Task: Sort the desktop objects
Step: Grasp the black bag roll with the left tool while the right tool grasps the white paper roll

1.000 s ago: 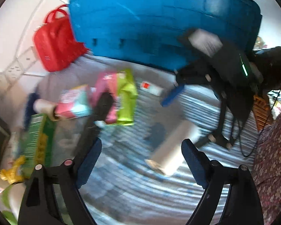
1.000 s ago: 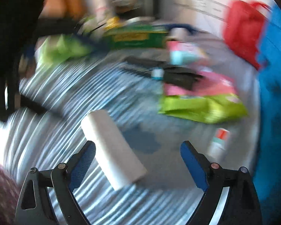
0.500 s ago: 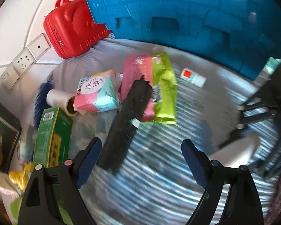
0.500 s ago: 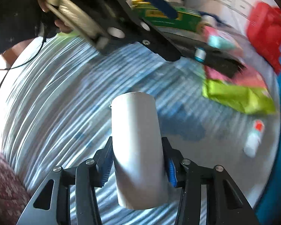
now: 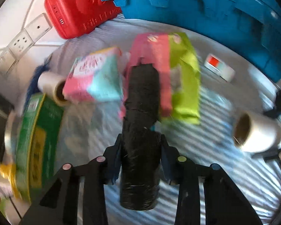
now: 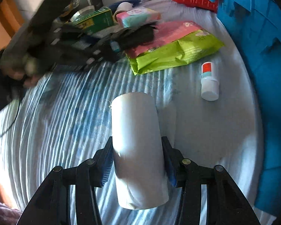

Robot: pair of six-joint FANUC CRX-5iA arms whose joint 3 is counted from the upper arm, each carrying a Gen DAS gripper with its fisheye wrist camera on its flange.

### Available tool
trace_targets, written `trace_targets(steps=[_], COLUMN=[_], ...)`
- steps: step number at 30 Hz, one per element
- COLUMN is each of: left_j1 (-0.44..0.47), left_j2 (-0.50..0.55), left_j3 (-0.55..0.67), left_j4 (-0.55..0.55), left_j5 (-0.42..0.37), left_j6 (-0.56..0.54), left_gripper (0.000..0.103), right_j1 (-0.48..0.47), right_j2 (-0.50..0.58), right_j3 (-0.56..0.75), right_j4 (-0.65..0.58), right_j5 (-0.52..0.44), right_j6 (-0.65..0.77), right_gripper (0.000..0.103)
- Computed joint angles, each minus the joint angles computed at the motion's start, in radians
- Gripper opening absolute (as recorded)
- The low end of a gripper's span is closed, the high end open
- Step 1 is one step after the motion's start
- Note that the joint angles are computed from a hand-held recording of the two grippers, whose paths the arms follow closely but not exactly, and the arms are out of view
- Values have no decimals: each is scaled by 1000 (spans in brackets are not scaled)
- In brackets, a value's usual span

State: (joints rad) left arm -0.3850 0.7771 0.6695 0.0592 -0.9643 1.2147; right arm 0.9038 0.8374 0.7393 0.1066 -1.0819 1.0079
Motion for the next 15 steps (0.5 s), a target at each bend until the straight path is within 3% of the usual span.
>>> trace_targets(steps=[6,12,15], left_j1=[-31,-80,-114], left_j2=[-190,-328,-395], left_j3=[-283,-439,-470], left_j4=[-51,-113,-193], left_j5=[73,102,129], left_j6=[293,550,648], left_gripper=[34,34,34], right_j1=[18,23,47], right_j2=[-1,-23,-110], right_j3=[-27,-56,-165], right_j4=[48,53,123], right_j5=[11,26,112], right_j6=[5,15,-11], right_gripper=[48,45,45])
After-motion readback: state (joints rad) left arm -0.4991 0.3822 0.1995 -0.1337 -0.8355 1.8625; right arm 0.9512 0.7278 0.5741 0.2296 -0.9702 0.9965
